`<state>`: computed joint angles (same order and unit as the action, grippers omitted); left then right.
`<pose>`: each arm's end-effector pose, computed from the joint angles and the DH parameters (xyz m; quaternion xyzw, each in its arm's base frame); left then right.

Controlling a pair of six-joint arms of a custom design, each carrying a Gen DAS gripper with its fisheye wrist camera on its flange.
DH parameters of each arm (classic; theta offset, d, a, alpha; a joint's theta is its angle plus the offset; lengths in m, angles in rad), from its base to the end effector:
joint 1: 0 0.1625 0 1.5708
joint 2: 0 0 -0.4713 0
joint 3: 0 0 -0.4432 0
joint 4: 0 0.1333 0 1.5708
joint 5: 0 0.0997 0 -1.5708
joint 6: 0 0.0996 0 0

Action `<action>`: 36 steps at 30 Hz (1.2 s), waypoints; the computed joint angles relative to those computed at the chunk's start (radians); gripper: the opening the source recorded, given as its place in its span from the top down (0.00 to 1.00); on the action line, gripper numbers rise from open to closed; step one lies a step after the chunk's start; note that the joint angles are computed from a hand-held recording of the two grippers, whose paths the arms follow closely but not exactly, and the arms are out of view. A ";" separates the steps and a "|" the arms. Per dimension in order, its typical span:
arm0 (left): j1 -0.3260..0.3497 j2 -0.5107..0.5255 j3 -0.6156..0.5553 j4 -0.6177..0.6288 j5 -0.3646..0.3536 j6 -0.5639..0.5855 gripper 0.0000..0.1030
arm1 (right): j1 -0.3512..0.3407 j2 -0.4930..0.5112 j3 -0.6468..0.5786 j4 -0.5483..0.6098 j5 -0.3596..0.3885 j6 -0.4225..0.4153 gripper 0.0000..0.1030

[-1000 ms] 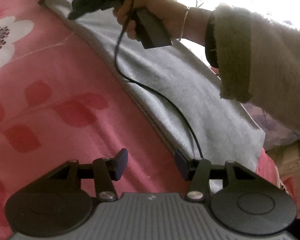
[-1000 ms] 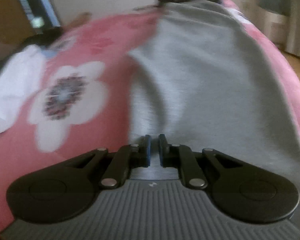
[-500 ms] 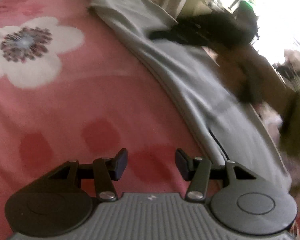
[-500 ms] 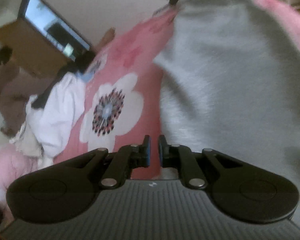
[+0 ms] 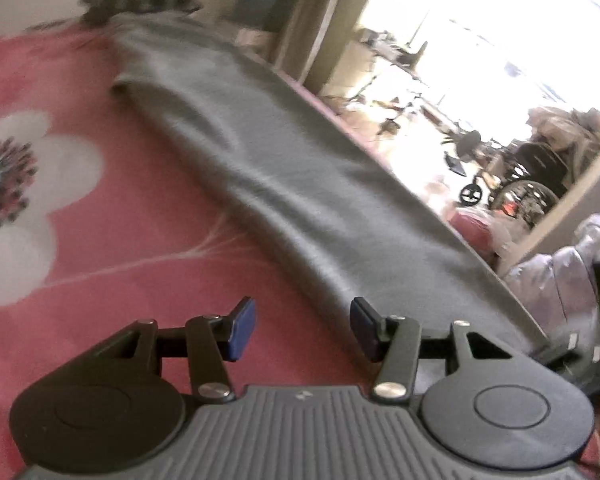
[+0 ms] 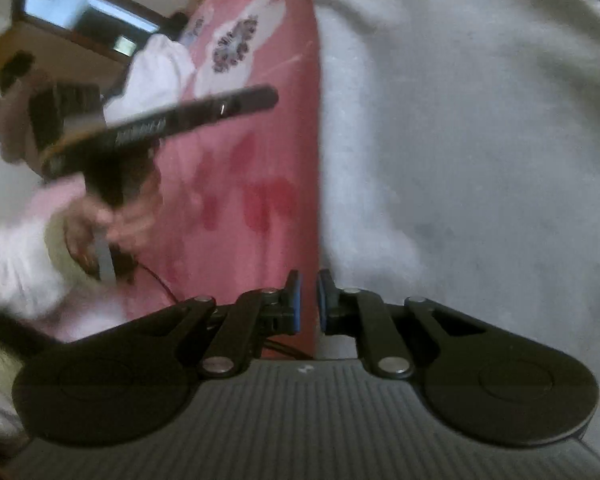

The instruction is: Fold clothes

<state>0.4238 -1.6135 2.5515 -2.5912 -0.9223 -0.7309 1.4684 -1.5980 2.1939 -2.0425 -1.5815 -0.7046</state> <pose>-0.2376 -0.3194 0.2051 0.1828 0.9294 -0.2799 0.1565 0.0865 -0.4518 0.2737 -0.2963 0.9531 0.0592 0.0195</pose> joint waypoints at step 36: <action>-0.213 0.096 -0.047 0.123 -0.146 0.125 0.41 | -0.100 -0.696 0.292 -0.301 -0.390 -0.356 0.89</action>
